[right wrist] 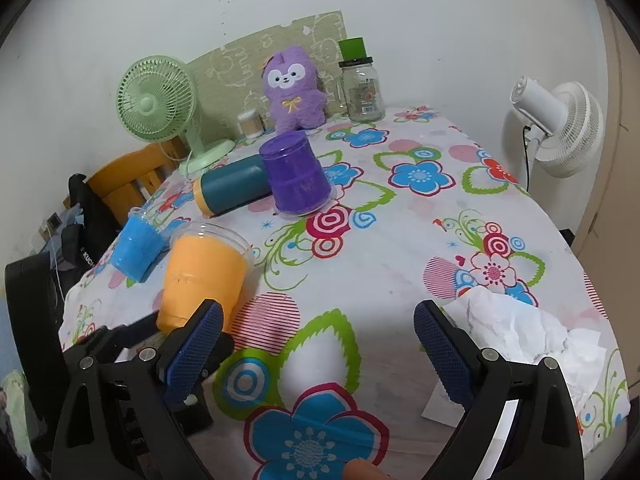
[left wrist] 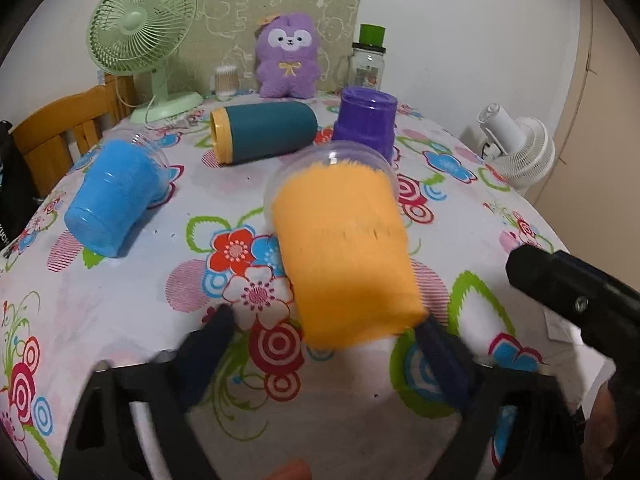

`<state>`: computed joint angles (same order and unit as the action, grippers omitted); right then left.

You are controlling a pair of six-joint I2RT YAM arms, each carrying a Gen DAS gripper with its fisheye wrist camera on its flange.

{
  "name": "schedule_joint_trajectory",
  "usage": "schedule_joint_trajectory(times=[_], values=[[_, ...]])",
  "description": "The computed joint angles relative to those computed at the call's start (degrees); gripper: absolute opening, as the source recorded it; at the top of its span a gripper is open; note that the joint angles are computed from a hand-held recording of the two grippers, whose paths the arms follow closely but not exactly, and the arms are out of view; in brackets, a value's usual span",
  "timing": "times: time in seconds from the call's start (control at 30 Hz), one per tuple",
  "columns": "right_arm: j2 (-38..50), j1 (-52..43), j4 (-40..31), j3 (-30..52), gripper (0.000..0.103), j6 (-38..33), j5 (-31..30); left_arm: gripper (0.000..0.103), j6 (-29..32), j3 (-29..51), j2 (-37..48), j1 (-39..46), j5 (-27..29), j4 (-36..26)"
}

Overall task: Flip cup upside down
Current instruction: 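Grasp the orange cup with the left tool while the right tool releases it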

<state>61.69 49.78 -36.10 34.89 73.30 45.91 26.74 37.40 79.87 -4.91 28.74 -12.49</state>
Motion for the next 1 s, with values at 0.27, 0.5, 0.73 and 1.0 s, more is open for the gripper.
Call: schedule_joint_trajectory(times=[0.27, 0.5, 0.73, 1.0], values=[[-0.75, -0.26, 0.23, -0.45, 0.098, 0.25, 0.1, 0.066, 1.72, 1.96, -2.98, 3.43, 3.49, -3.6], [0.59, 1.04, 0.02, 0.53, 0.098, 0.61, 0.68, 0.067, 2.35, 2.11, -0.24, 2.5, 1.62, -1.9], [0.67, 1.45, -1.07, 0.73, 0.098, 2.1, 1.27, 0.059, 3.26, 2.7, 0.24, 3.28, 3.23, -2.58], [-0.42, 1.0, -0.12, 0.01, 0.098, 0.63, 0.89, 0.059, 6.73, 8.04, -2.5, 7.26, 7.58, -12.19]])
